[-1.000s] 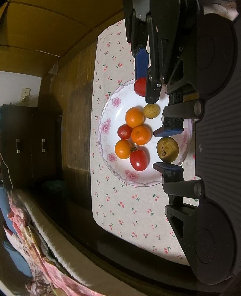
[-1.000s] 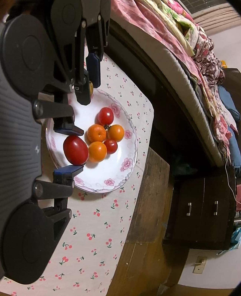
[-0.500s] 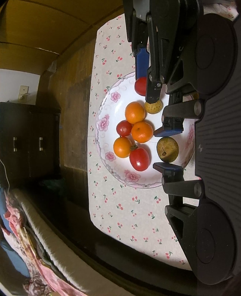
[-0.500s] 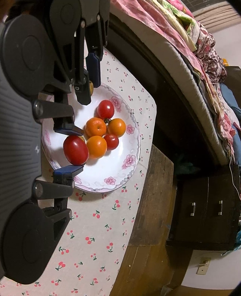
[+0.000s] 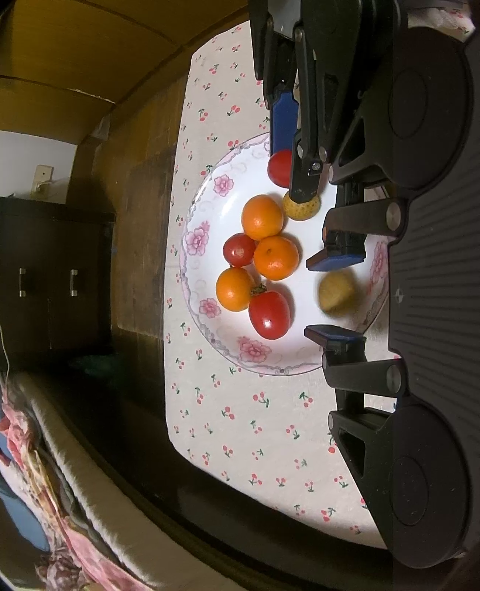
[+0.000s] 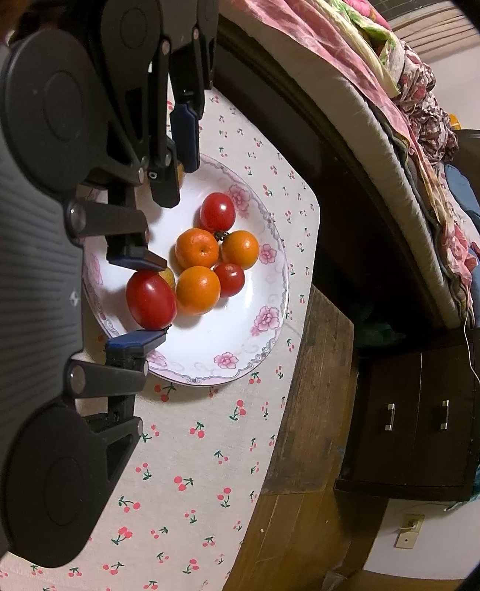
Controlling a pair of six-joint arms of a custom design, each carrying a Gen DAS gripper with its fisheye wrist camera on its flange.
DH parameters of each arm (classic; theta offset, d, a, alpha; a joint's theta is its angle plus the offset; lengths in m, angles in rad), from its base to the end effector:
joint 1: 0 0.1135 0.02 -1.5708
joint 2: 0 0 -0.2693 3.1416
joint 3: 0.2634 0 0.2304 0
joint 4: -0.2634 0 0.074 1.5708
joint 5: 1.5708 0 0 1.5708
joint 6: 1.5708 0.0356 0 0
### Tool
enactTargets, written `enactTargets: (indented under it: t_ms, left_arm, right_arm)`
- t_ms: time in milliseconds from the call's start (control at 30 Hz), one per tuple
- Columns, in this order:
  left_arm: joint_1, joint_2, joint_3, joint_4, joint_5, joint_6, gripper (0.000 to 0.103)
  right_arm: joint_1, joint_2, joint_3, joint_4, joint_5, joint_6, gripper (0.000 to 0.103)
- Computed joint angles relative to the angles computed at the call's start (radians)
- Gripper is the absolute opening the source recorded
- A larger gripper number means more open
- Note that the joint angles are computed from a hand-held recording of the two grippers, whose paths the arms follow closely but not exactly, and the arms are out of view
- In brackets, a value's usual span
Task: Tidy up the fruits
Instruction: 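Open both tools to release the pear and tomato into the plate, then grasp the last yellow fruit with the right tool while the left tool moves to the orange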
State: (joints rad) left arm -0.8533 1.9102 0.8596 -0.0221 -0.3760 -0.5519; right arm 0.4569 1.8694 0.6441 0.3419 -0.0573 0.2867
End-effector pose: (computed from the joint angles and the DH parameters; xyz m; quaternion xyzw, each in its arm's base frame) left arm 0.2225 -0.2351 0.1101 0.0974 0.9482 -0.0182 0.3018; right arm 0.2688 0.1344 0.0972 -0.0896 0.9369 0.1475 0.3040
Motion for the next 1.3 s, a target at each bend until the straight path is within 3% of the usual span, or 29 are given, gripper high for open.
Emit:
enactTargets:
  t_ms: [233,600,1100,1300]
  left_arm:
    - [0.010,-0.007,-0.002,-0.003,0.004,-0.010,0.053]
    - [0.006,-0.062,-0.034,0.011,0.010,-0.017,0.061]
    - [-0.116,-0.206,-0.163,0.007,-0.002,-0.119,0.068]
    - [-0.180,-0.178,-0.177,0.008,0.007,-0.157,0.069]
  right_arm:
    - [-0.007,-0.009,-0.007,0.006,-0.003,0.011,0.040]
    - [-0.026,-0.061,-0.040,0.026,-0.014,0.027,0.041]
    - [0.032,-0.250,-0.150,-0.067,0.026,0.026,0.042]
    - [0.054,-0.321,-0.207,-0.106,0.059,0.067,0.042]
